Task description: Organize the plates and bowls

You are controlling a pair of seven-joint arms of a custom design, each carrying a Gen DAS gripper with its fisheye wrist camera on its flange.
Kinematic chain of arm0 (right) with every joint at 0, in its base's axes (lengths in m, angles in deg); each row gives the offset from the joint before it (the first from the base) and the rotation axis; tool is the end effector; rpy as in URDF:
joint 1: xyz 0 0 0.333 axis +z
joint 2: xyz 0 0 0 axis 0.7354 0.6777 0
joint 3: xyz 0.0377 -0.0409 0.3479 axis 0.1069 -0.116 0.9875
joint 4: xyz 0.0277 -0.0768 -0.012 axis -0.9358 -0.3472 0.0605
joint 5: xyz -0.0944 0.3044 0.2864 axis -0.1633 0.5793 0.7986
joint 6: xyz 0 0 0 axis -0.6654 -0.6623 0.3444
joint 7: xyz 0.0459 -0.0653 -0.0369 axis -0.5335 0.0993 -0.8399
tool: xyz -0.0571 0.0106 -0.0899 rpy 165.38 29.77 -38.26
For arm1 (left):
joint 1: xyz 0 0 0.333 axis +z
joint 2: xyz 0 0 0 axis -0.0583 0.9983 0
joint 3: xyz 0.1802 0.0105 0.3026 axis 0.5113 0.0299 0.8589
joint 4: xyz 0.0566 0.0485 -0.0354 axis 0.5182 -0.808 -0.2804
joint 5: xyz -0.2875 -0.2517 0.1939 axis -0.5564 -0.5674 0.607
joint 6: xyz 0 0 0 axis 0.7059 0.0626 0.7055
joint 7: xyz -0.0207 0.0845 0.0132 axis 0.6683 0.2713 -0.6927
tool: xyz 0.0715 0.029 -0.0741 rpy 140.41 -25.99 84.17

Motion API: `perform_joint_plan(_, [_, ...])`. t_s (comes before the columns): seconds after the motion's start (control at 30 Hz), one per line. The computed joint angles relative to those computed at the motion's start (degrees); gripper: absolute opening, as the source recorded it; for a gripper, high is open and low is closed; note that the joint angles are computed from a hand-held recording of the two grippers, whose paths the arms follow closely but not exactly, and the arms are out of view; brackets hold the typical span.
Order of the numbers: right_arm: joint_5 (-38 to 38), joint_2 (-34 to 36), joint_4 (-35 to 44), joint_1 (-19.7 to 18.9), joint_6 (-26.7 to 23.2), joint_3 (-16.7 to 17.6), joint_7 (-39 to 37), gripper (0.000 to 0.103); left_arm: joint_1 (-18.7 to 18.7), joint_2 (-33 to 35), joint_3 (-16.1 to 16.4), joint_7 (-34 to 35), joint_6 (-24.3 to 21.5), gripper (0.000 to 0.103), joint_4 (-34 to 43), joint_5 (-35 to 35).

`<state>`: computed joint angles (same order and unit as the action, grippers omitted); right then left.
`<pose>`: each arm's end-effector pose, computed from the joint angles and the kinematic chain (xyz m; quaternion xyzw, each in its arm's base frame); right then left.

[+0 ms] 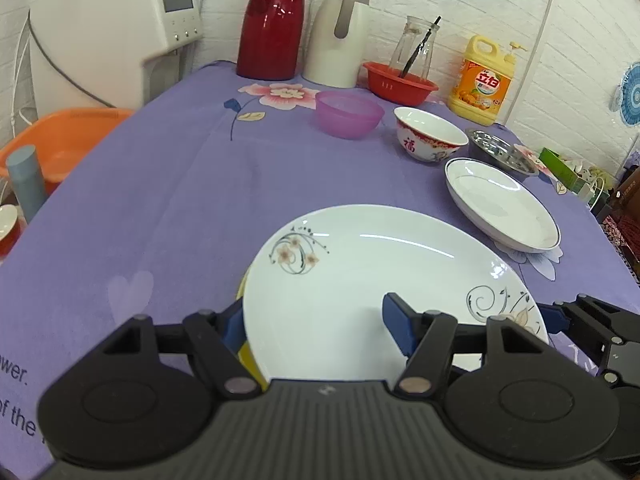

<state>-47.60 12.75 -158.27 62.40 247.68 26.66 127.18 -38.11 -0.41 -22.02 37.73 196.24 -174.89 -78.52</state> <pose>0.6506 0.2554 0.3986 -0.7117 0.5339 -0.2247 0.3974 0.6908 -0.3390 0.4036 -0.6090 0.6707 -0.3751 0.1967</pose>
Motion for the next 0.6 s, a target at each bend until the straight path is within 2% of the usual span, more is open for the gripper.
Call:
perform_joint_plan(0.1, [0.0,0.2,0.1,0.2,0.4,-0.2,-0.2,0.103,0.8,0.3,-0.8,0.3,-0.4,0.065,0.3,-0.3])
perform_joint_plan(0.17, [0.1,0.4,0.3,2.1,0.3,-2.2,-0.6,0.103,1.7,0.6,-1.8,0.7,-1.0,0.066,0.8,-0.5])
perform_joint_plan(0.23, [0.1,0.4,0.4,4.4,-0.1,-4.6,-1.3,0.103,3.8,0.6,-4.3,1.6,-1.2,0.069,0.9,-1.4])
perform_joint_plan(0.27, [-0.1,0.4,0.4,4.2,-0.3,-4.4,-1.7,0.103,5.1,0.6,-5.9,2.4,-1.4,0.073,1.0,-2.0])
perform_joint_plan(0.3, [-0.3,0.3,0.3,2.7,-0.2,-2.9,-1.9,0.103,5.9,0.5,-6.8,3.1,-1.4,0.074,1.0,-2.4])
perform_joint_plan(0.33, [-0.6,0.3,0.2,-0.2,-0.1,0.1,-2.0,0.103,6.0,0.4,-7.0,3.5,-1.3,0.076,0.9,-2.5])
perform_joint_plan(0.37, [-0.6,0.3,0.1,-1.6,-0.2,1.4,-1.9,0.103,5.6,0.2,-6.5,3.5,-1.0,0.077,0.7,-2.4])
perform_joint_plan(0.4, [-0.2,0.1,0.0,-1.1,-0.2,0.7,-1.5,0.103,4.7,-0.1,-5.4,3.4,0.2,0.078,0.2,-1.9])
perform_joint_plan(0.47, [1.8,0.0,-0.3,3.2,0.7,-4.1,-1.3,0.103,2.2,-0.8,-2.3,3.0,2.4,0.082,-0.8,-1.4])
perform_joint_plan(0.5, [1.5,0.0,-0.4,3.1,1.1,-4.1,-1.0,0.103,1.3,-1.0,-1.3,3.0,3.2,0.083,-1.0,-1.6])
perform_joint_plan(0.57, [0.2,-0.2,-0.8,0.2,2.2,-1.2,-1.0,0.103,-0.6,-1.1,0.9,3.2,4.4,0.089,-1.0,-2.5])
perform_joint_plan(0.6, [0.4,-0.4,-1.1,1.2,3.1,-2.2,-1.3,0.103,-1.5,-1.1,2.0,3.4,4.7,0.089,-0.9,-2.9])
